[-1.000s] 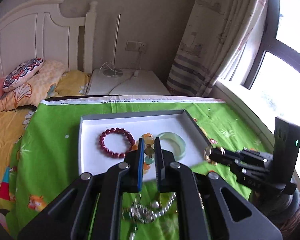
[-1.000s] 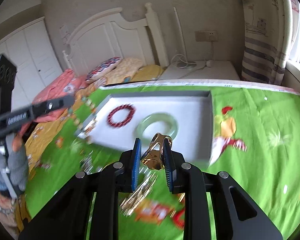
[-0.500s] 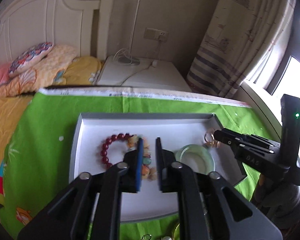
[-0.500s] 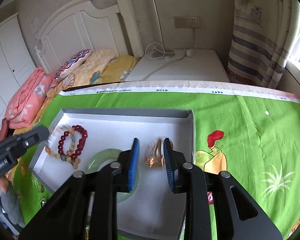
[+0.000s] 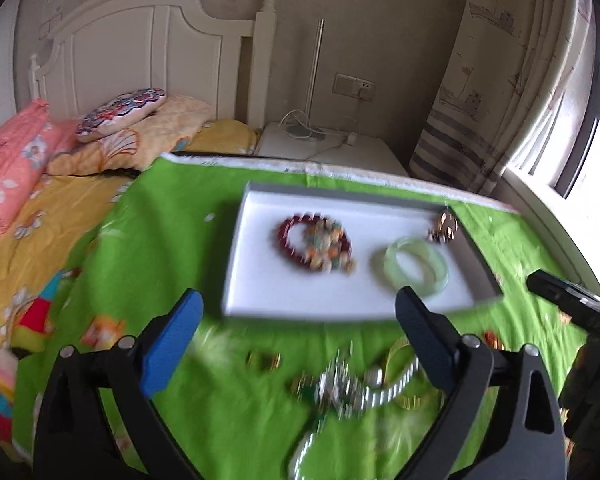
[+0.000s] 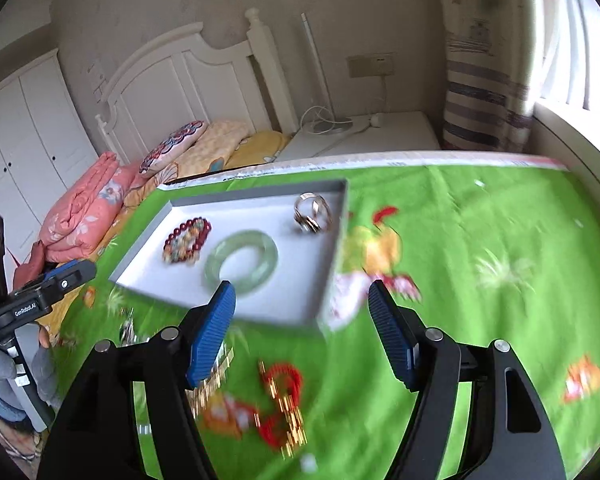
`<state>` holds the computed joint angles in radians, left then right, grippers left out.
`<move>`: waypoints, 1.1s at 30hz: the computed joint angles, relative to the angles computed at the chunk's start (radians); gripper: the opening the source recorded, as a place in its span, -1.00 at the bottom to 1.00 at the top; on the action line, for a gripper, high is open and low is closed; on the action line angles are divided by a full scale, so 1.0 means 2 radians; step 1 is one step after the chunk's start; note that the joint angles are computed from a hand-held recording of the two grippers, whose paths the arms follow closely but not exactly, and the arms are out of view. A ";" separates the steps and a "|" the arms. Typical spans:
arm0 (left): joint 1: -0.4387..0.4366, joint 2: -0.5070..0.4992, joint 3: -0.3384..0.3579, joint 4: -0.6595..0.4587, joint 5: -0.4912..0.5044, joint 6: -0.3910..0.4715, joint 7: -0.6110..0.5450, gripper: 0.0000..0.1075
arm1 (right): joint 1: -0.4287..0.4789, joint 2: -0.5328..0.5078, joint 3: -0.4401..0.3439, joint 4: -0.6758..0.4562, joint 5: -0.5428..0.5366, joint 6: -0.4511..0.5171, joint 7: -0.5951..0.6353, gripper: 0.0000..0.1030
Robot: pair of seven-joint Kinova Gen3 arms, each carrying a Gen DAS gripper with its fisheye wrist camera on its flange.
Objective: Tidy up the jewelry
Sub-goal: 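Carry both pieces into the grey box and open both tools to release, then grasp the red knotted cord ornament with the right tool and lift it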
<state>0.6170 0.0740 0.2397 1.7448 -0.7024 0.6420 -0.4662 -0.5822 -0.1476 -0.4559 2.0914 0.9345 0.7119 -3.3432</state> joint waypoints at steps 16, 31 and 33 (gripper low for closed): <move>0.017 -0.043 0.051 0.114 0.003 0.010 0.043 0.87 | -0.066 0.028 -0.053 0.012 -0.022 0.088 -0.065 0.31; -0.070 -0.093 0.075 0.168 0.069 -0.103 0.003 0.87 | -0.132 0.096 0.026 -0.065 -0.078 0.144 0.073 0.31; -0.078 -0.097 0.077 0.172 0.082 -0.110 -0.008 0.87 | -0.137 0.101 0.036 -0.072 -0.080 0.142 0.085 0.24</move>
<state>0.4619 -0.1203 0.3929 2.0880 -0.5380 0.4218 -0.4826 -0.8553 0.0552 -0.3845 1.9469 0.7746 0.9960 -3.1731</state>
